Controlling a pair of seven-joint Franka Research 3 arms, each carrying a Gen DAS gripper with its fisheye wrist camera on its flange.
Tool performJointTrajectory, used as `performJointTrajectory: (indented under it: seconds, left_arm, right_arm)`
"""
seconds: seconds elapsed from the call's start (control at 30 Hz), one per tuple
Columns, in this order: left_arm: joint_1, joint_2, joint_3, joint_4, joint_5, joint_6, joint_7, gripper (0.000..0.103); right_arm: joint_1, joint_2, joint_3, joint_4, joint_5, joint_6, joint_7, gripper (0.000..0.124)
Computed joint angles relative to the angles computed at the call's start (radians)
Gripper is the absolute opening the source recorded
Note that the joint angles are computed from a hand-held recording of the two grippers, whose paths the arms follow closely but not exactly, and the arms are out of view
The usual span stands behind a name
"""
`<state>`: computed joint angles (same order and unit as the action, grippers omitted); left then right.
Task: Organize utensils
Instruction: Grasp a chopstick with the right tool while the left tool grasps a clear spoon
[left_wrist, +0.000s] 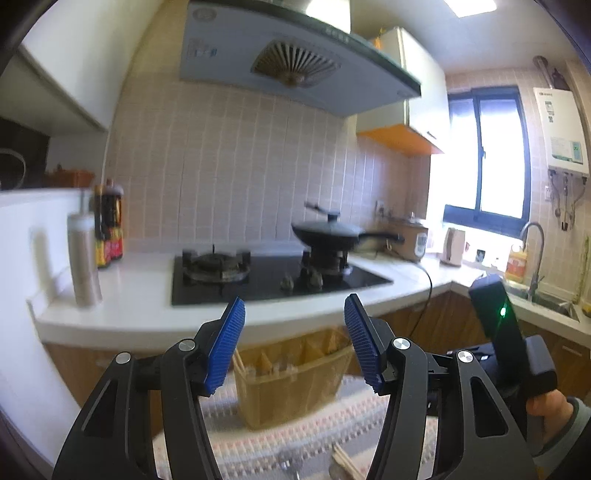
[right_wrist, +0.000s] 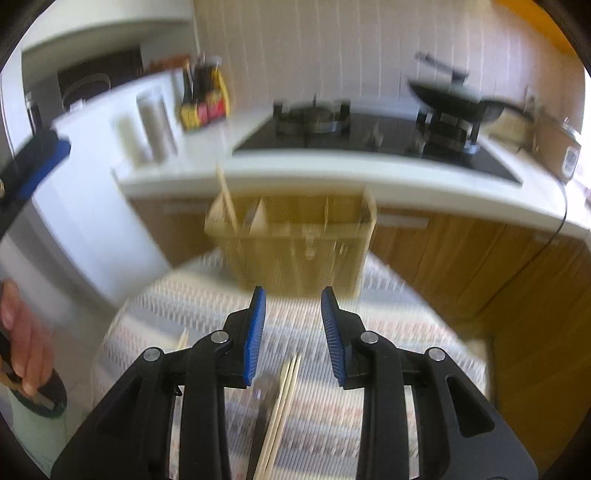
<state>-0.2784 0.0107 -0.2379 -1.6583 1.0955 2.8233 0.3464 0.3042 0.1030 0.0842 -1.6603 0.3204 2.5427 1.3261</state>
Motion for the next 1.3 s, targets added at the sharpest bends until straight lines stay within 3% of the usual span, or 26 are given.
performJointTrajectory:
  seconds: [0.13,0.2,0.27,0.4,0.5,0.57,0.6,0.63,0.8,1.0,1.3]
  left_arm:
    - [0.006,0.007,-0.003,-0.067,-0.366,-0.002,0.279,0.055]
    - [0.004,0.029,-0.010,-0.072,-0.548,-0.059,0.429,0.054]
    - [-0.003,0.057,-0.013,-0.048,-0.620,-0.136,0.513,0.053]
    - [-0.021,0.111,-0.014,-0.008,-0.683,-0.269,0.614,0.052]
    - [-0.039,0.153,-0.008,0.014,-0.678,-0.344,0.643,0.046]
    - [-0.046,0.173,-0.005,0.024,-0.687,-0.377,0.661,0.037]
    - [-0.049,0.186,-0.004,0.033,-0.690,-0.394,0.668,0.025]
    - [-0.050,0.201,-0.003,0.043,-0.699,-0.412,0.677,0.019]
    - [-0.020,0.222,-0.012,0.029,-0.838,-0.392,0.746,0.023]
    - [-0.027,0.232,-0.003,0.027,-0.843,-0.398,0.741,0.023]
    - [-0.026,0.246,-0.003,0.043,-0.860,-0.407,0.751,0.025]
  right_arm:
    - [0.002,0.014,0.002,-0.022,0.000,-0.122,0.010,0.028]
    - [0.000,0.032,0.001,-0.014,0.003,-0.176,0.017,0.028]
    - [-0.005,0.060,0.000,0.000,0.019,-0.242,0.024,0.028]
    - [-0.016,0.106,0.000,0.026,0.056,-0.331,0.034,0.028]
    - [-0.025,0.137,-0.001,0.040,0.077,-0.372,0.037,0.023]
    - [-0.026,0.153,-0.003,0.046,0.078,-0.386,0.047,0.021]
    - [-0.025,0.165,-0.003,0.058,0.075,-0.391,0.053,0.021]
    - [-0.027,0.169,-0.003,0.058,0.080,-0.395,0.053,0.021]
    - [-0.025,0.175,0.001,0.045,0.085,-0.386,0.050,0.021]
    - [0.018,0.137,0.001,-0.029,-0.010,-0.302,0.067,0.017]
    - [0.080,0.131,0.009,-0.047,-0.134,-0.265,0.147,0.017]
